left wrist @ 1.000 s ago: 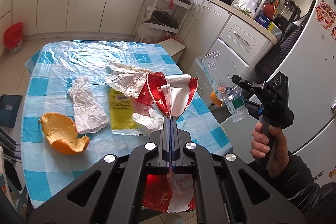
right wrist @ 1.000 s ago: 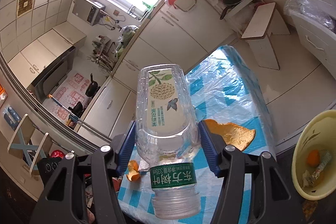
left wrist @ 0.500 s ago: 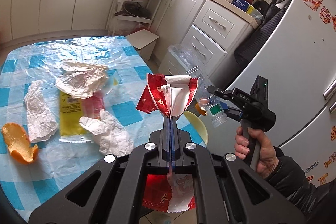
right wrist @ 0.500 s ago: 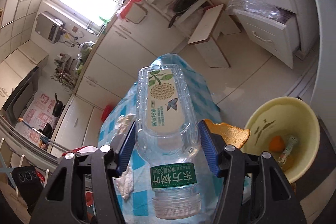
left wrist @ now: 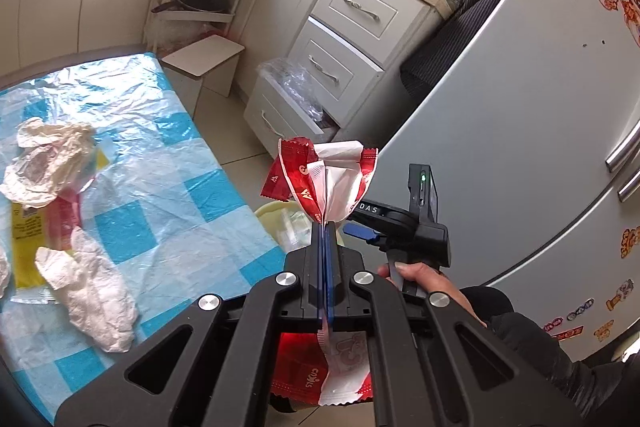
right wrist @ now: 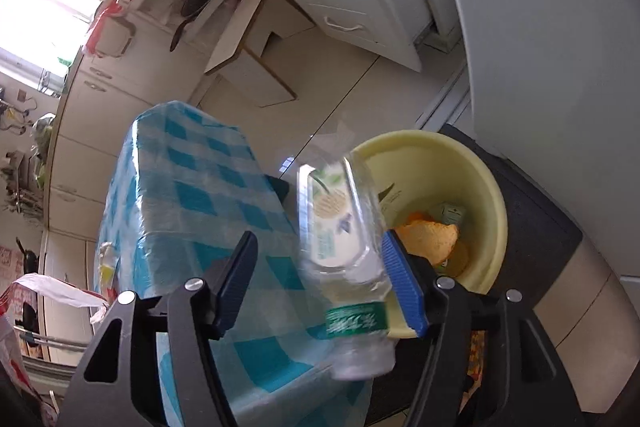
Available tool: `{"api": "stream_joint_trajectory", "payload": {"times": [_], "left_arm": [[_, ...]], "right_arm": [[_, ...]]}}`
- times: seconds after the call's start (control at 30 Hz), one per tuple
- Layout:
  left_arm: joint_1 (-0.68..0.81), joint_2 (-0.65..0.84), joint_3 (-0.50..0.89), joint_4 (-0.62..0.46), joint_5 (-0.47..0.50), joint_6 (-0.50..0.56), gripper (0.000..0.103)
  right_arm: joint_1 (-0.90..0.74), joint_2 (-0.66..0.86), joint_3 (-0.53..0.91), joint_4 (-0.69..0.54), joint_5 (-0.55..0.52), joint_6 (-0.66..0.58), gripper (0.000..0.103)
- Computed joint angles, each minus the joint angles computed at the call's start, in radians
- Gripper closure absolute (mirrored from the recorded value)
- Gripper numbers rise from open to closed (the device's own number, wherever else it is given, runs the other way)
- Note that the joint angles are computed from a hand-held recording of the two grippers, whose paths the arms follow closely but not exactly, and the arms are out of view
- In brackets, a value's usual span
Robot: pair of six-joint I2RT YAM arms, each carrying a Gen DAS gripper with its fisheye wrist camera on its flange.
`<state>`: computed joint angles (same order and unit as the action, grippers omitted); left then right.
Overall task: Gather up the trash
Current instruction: 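Open both tools over the yellow bin to drop wrapper and bottle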
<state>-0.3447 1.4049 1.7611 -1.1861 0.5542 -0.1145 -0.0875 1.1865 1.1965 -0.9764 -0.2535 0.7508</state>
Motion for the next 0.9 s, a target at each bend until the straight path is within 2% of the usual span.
{"api": "stream_joint_trajectory", "payload": {"times": [0.1,0.23,0.4,0.5,0.7,0.73,0.77,0.8,0.83,0.87,0.9], "left_arm": [[-0.096,0.024,-0.032,0.048,-0.051,-0.042,0.102],[-0.183,0.064,-0.084,0.108,-0.093,-0.084,0.102],[-0.270,0.154,-0.090,0.168,-0.132,-0.136,0.102],[-0.316,0.220,-0.061,0.190,-0.156,-0.157,0.102],[-0.375,0.358,0.026,0.183,-0.202,-0.168,0.101],[-0.380,0.381,0.043,0.174,-0.213,-0.170,0.096],[-0.387,0.403,0.062,0.162,-0.231,-0.171,0.084],[-0.392,0.421,0.077,0.153,-0.249,-0.175,0.077],[-0.396,0.432,0.086,0.150,-0.265,-0.184,0.060],[-0.395,0.424,0.075,0.157,-0.274,-0.190,0.054],[-0.394,0.422,0.073,0.159,-0.273,-0.192,0.052]], "right_arm": [[-0.021,-0.051,0.012,0.017,0.020,0.003,0.040],[0.026,-0.151,0.089,0.029,0.180,-0.023,0.032],[0.061,-0.228,0.153,0.069,0.302,-0.063,0.027],[0.058,-0.215,0.179,0.090,0.302,-0.067,0.026],[-0.024,-0.211,0.180,0.110,0.210,-0.069,0.026],[-0.019,-0.206,0.185,0.110,0.213,-0.066,0.026],[-0.022,-0.204,0.184,0.112,0.209,-0.067,0.026],[-0.023,-0.204,0.183,0.113,0.209,-0.068,0.026],[-0.018,-0.202,0.184,0.114,0.211,-0.066,0.026],[-0.023,-0.200,0.184,0.116,0.203,-0.065,0.026],[-0.020,-0.204,0.184,0.113,0.203,-0.062,0.026]]}}
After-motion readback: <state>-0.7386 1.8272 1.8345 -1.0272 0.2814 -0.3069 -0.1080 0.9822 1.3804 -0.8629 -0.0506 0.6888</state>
